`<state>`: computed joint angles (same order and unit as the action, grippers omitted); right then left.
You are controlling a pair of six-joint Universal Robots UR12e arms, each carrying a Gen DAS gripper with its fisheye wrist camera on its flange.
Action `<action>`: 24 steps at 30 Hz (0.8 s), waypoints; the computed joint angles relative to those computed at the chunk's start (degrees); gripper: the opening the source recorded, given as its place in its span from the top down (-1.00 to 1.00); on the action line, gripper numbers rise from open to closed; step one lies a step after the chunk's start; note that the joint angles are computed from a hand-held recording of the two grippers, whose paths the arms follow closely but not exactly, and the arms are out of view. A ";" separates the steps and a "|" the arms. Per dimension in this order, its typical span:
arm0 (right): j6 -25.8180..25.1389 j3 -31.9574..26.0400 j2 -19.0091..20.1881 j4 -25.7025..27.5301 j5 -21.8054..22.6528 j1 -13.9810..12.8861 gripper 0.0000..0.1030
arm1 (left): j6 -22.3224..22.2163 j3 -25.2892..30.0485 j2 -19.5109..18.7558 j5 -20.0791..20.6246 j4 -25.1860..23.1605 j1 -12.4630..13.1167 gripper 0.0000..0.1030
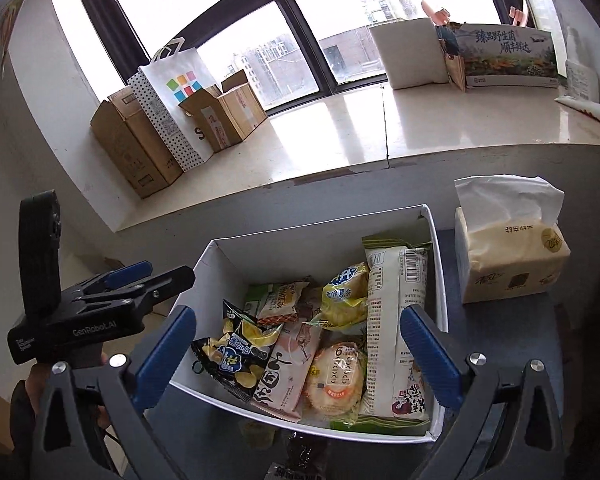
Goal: Organize snacks
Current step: 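Carry the pastry into the box with the right tool while the left tool carries the rice-cracker bag, then open both tools over the box and move back to the pile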
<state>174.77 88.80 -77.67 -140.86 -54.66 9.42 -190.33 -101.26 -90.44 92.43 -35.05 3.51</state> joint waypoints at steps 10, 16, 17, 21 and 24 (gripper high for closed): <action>-10.39 8.02 -6.99 -3.85 2.18 -2.04 -1.00 | 2.42 -5.18 6.79 -5.12 1.24 -0.09 -1.00; -13.98 15.17 -11.94 -1.18 0.55 -3.56 -1.00 | 2.06 -11.34 12.41 -6.08 1.34 -1.37 -1.00; -14.36 15.99 -12.48 0.07 -0.70 -3.40 -1.00 | 1.80 -12.42 13.18 -6.23 1.28 -1.56 -1.00; -16.17 19.98 -14.27 0.80 -1.70 -2.96 -1.00 | 0.27 -15.80 15.68 -5.29 -0.04 -2.58 -1.00; -17.66 21.89 -15.00 2.35 -2.15 -2.35 -1.00 | 0.20 -17.62 17.31 -4.67 -1.57 -3.16 -1.00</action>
<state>157.11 110.69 -92.67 -138.52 -56.81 7.07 -190.13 -118.88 -73.13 87.76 -36.61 0.35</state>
